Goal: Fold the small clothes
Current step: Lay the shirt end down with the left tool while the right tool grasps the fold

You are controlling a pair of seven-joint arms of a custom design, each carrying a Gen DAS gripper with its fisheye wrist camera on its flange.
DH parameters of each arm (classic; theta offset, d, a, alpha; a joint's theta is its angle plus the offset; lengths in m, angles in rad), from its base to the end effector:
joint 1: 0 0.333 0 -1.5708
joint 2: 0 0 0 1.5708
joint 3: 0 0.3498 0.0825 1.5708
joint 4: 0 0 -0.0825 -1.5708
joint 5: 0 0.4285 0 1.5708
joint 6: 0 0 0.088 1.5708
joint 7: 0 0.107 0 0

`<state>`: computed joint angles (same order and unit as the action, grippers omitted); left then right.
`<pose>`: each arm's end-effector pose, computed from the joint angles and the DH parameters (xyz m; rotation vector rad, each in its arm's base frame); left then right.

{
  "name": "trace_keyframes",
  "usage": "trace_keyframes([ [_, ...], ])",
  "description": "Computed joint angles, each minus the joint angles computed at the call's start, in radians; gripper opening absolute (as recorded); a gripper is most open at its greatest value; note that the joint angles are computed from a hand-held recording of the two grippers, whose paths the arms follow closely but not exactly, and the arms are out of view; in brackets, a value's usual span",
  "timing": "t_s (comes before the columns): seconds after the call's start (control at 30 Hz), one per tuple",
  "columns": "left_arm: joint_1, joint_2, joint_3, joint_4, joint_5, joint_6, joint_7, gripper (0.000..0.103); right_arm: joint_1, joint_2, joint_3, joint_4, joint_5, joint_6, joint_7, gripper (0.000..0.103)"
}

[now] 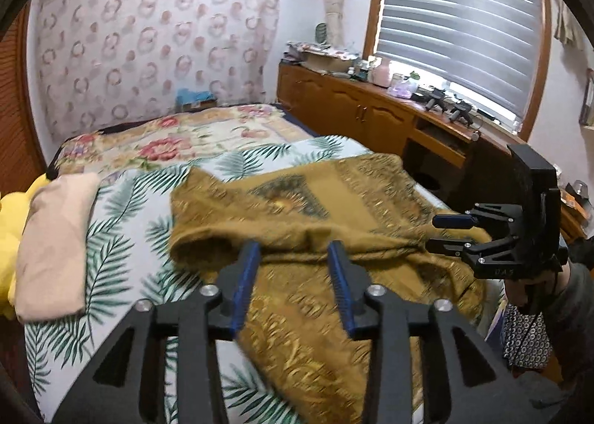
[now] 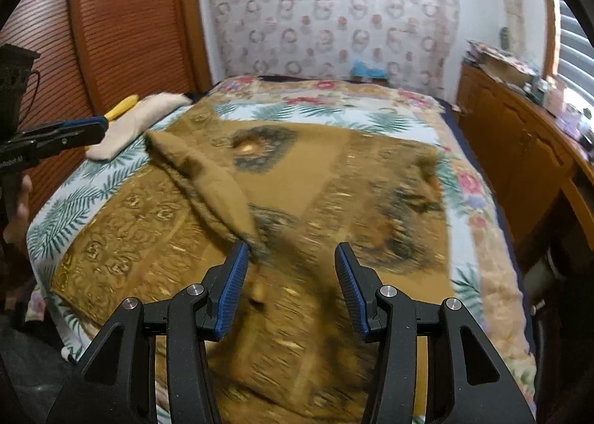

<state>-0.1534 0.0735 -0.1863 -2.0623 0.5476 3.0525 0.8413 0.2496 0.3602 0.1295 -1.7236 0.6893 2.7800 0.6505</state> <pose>0.5966 -0.2511 0.5125 -1.6199 1.8371 -1.0447 0.7068 0.2383 0.4590 -2.1448 0.9857 -0.4075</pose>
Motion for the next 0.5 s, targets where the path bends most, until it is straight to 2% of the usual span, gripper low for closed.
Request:
trace_keyframes([
  [0.1, -0.001, -0.003, 0.011, -0.018, 0.028, -0.014, -0.037, 0.042, 0.026, 0.033, -0.007, 0.036, -0.048, -0.031, 0.018, 0.049],
  [0.17, 0.007, -0.007, 0.008, -0.038, 0.010, -0.007, -0.032, 0.043, 0.041, 0.058, -0.015, 0.065, -0.082, -0.055, 0.040, 0.049],
  [0.3, 0.006, -0.013, 0.018, -0.062, 0.046, 0.003, -0.086, 0.043, 0.064, 0.094, -0.026, 0.104, -0.141, -0.086, 0.071, 0.049],
  [0.5, 0.007, -0.025, 0.030, -0.075, 0.130, -0.011, -0.177, 0.043, 0.095, 0.120, -0.041, 0.121, -0.225, -0.076, 0.092, 0.045],
])
